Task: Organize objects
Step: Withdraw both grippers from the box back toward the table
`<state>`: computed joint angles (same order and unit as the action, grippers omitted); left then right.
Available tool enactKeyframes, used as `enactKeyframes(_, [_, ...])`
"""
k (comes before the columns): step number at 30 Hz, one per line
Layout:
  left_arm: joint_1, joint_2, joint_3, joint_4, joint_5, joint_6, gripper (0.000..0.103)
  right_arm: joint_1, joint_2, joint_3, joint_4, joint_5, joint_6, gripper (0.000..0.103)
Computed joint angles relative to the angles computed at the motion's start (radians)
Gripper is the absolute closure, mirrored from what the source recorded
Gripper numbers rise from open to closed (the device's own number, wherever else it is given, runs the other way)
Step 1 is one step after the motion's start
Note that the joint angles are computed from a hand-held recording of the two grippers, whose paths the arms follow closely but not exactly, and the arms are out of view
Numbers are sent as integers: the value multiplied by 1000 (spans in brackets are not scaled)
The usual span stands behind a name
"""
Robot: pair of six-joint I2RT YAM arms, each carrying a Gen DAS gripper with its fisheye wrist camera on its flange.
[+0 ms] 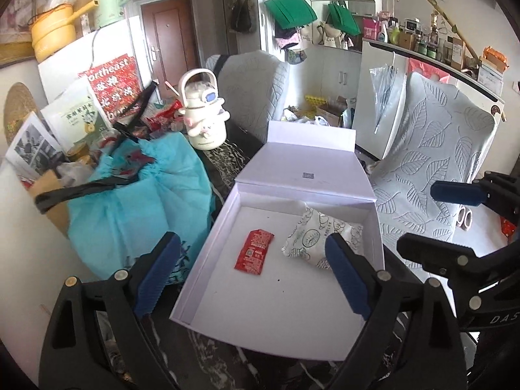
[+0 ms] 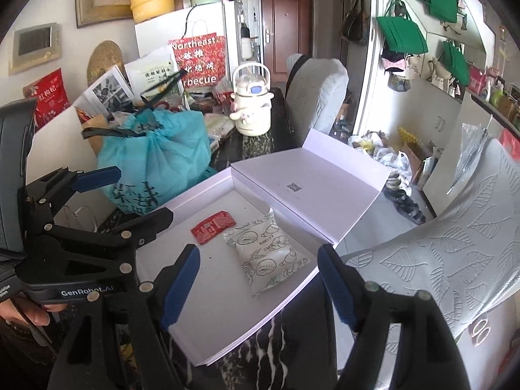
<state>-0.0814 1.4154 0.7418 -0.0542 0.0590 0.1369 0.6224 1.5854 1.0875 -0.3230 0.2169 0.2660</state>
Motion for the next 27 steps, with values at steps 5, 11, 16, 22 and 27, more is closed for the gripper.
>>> enactKeyframes(5, [15,-134,-39,-52,-19,-5,11,42,-67,-21,-27,37,25,26])
enactKeyframes(11, [34,-262,-68,-123,-17,-4,9,110,-136,-42,-63,87,55,26])
enactKeyframes(16, [67,-376,-104,-193,17,9,9,178,-187,-51,-98,142,85,26])
enactKeyframes(22, [129,-519,-138,-291,62,29,9,272,-230,-64,-142,212,144,25])
enactKeyframes(27, [190,-636,-168,-382,108,58,9,356,-259,-82,-172,265,202,25])
